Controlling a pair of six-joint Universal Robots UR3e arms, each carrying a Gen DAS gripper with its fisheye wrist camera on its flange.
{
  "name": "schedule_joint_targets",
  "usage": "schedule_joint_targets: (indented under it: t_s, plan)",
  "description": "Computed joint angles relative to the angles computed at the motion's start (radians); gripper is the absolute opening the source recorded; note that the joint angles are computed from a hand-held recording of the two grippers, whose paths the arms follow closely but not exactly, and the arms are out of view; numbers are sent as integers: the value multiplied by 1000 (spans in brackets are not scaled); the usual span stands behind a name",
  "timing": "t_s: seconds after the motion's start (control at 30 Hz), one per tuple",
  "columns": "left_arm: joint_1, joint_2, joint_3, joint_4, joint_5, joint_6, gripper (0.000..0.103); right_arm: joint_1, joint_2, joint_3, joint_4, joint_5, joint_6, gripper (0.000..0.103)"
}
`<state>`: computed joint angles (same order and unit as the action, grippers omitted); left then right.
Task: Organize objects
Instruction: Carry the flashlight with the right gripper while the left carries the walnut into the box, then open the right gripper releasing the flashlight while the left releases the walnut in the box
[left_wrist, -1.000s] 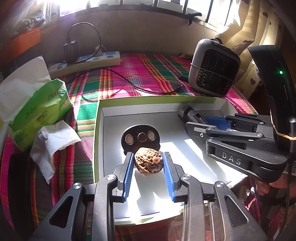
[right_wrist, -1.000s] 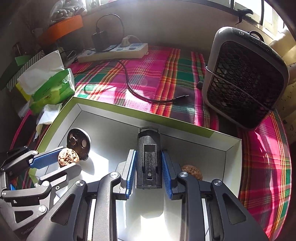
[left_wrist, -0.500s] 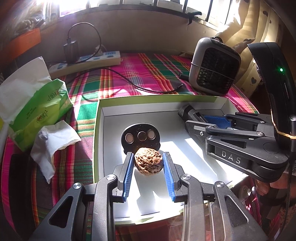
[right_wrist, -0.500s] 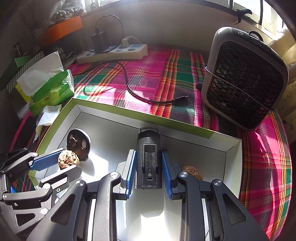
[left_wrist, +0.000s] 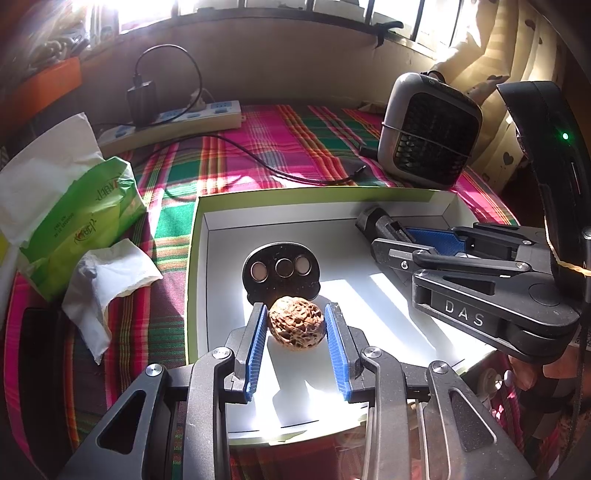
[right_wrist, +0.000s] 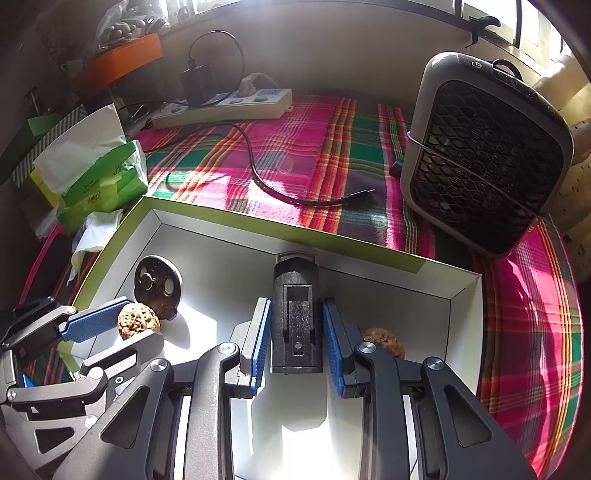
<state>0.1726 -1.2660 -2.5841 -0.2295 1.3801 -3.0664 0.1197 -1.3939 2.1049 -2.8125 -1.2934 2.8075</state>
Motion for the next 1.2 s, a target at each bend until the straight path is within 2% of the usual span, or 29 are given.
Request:
schedule_joint_targets:
  t_s: [0.17, 0.53, 0.63, 1.2]
  plan:
    - [-2, 8, 1, -10, 0, -5, 32, -3, -12, 12, -11, 4, 8, 40]
    - [-25, 72, -14, -28, 27, -10, 34, -12, -72, 59, -14, 21, 12, 42]
    - [-20, 120, -21, -63, 19, -9, 34, -17, -109, 91, -32, 24, 15, 45]
    - [-10, 393, -69, -251, 5, -8, 34, -97, -363, 269, 11, 79, -17, 45]
